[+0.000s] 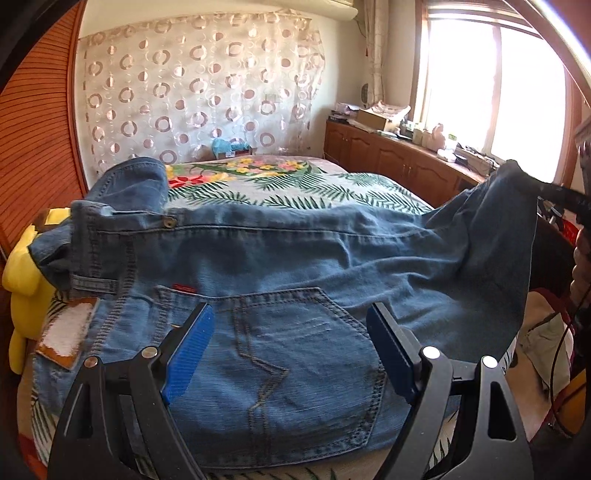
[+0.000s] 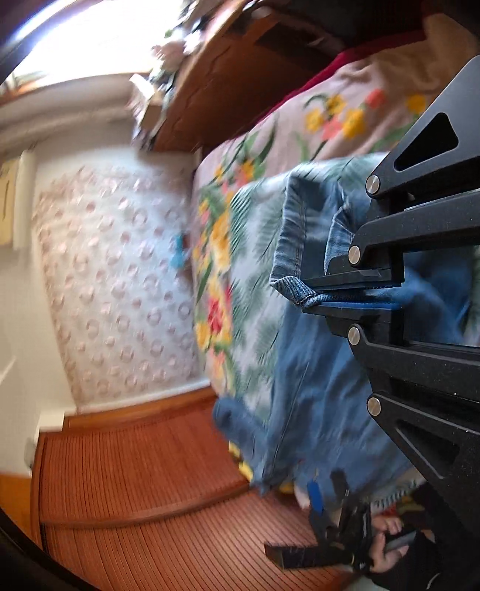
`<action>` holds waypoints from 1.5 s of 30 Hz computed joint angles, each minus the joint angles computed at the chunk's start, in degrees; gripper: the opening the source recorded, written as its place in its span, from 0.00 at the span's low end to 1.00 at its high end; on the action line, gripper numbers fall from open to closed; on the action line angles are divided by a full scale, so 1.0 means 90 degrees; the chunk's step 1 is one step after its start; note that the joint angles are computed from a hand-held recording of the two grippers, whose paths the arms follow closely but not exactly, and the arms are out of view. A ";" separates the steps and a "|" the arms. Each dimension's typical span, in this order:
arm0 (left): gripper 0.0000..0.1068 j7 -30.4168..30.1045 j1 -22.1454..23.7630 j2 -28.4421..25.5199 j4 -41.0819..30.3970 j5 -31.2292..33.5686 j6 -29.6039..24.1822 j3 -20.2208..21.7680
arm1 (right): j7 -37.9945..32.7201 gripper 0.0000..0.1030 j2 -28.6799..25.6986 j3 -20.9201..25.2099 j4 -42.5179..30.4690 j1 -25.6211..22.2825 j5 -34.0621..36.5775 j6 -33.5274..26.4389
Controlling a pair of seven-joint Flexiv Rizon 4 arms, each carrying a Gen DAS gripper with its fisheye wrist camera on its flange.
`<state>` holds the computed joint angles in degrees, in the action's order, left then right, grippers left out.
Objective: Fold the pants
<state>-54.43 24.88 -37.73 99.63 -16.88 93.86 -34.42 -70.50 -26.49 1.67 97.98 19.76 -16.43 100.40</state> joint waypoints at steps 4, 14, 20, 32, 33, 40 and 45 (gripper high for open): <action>0.79 -0.0088 0.0147 0.0025 0.0046 -0.0010 0.0109 -0.0076 | -0.0459 0.04 -0.0351 0.1408 -0.0615 -0.0829 -0.0346 -0.0260; 0.79 -0.0375 0.0399 -0.0018 0.0085 0.0167 0.0178 -0.0152 | -0.1845 0.04 -0.1260 0.3204 -0.1923 -0.1400 -0.0257 -0.1384; 0.79 -0.0403 0.0405 -0.0053 0.0087 0.0215 0.0114 -0.0168 | -0.1724 0.23 -0.1416 0.2378 -0.2516 -0.0829 0.0085 -0.1764; 0.79 -0.0019 -0.0102 -0.0223 -0.0456 -0.0016 -0.0330 0.0073 | -0.0808 0.38 -0.1547 0.0402 -0.2566 0.0252 0.0208 -0.1914; 0.79 0.0067 -0.0122 -0.0253 -0.0525 -0.0073 -0.0393 0.0041 | -0.0752 0.39 -0.1568 0.0381 -0.2565 0.0237 0.0191 -0.1953; 0.79 0.0701 -0.0494 -0.0394 -0.1104 -0.0530 -0.0891 0.0096 | -0.0571 0.41 -0.2072 0.0420 -0.3401 0.0150 0.0125 -0.2692; 0.79 0.1043 -0.0912 -0.0536 -0.1584 -0.0808 -0.1484 0.0401 | -0.0907 0.44 -0.2468 0.0751 -0.4388 0.0051 0.0302 -0.3386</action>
<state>-45.05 16.67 -42.55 85.37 -24.15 80.50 -30.81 -78.66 -48.70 8.43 58.50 20.22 -13.71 69.92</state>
